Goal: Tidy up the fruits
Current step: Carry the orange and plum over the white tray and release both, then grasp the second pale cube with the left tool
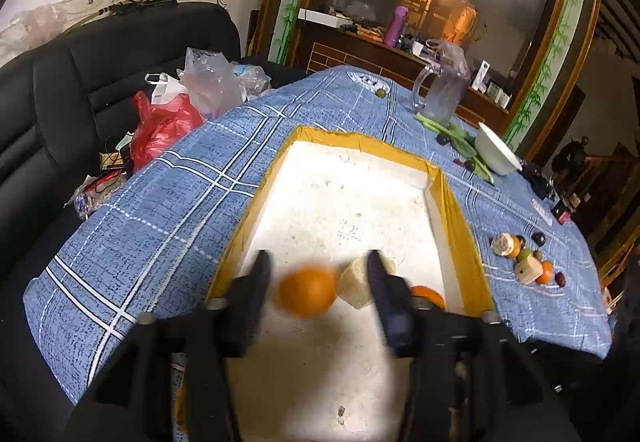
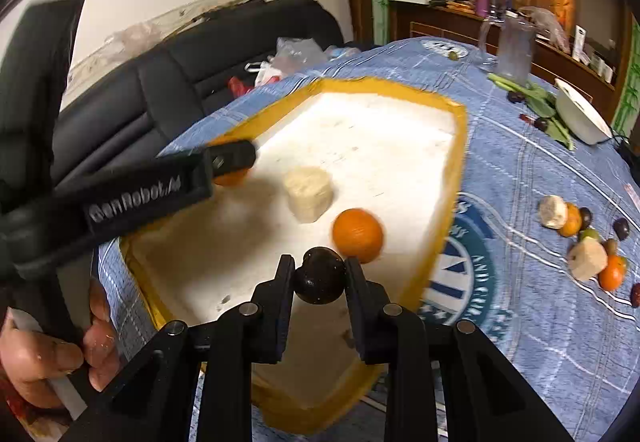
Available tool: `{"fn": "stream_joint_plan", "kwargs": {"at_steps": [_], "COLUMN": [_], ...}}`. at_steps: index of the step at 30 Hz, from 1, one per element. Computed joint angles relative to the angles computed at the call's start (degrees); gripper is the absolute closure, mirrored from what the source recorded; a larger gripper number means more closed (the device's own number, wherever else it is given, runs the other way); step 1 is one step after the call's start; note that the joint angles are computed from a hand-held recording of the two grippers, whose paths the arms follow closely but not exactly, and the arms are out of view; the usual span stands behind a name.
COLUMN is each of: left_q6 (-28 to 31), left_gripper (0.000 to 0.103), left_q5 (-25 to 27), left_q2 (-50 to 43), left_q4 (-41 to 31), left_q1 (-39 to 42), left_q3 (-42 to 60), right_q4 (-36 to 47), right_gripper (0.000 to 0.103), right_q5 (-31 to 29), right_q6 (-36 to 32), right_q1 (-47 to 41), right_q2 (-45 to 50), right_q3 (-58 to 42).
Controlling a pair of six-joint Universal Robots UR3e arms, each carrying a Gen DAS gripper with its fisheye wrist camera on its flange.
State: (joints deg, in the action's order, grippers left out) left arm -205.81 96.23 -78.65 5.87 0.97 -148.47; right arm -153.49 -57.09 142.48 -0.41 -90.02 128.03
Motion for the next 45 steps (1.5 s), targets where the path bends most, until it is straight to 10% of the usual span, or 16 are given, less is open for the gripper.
{"fn": "stream_joint_plan", "kwargs": {"at_steps": [6, 14, 25, 34, 45], "left_q6": [-3.5, -5.1, -4.8, -7.1, -6.1], "left_gripper": [0.030, 0.022, 0.019, 0.020, 0.053], "left_q5": [4.8, 13.6, -2.3, -0.3, -1.9], "left_q2": [4.2, -2.7, -26.7, -50.2, -52.6], "left_q4": [-4.6, -7.0, -7.5, -21.7, -33.2], "left_q1": [-4.0, -19.0, -24.3, -21.6, -20.1], "left_q3": [2.0, 14.6, 40.1, 68.9, 72.3], "right_q4": [-0.2, 16.0, 13.0, 6.1, -0.1], "right_gripper": [0.043, 0.044, 0.044, 0.044, 0.044], "right_q5": [2.1, 10.5, 8.9, 8.7, 10.0], "right_q6": [-2.8, -13.4, -7.6, 2.1, 1.4], "right_q1": [-1.4, -19.5, -39.4, -36.7, -38.2], "right_q2": [-4.1, -15.2, 4.8, 17.3, 18.4], "right_q3": [3.4, 4.4, -11.0, -20.8, -17.8]}}
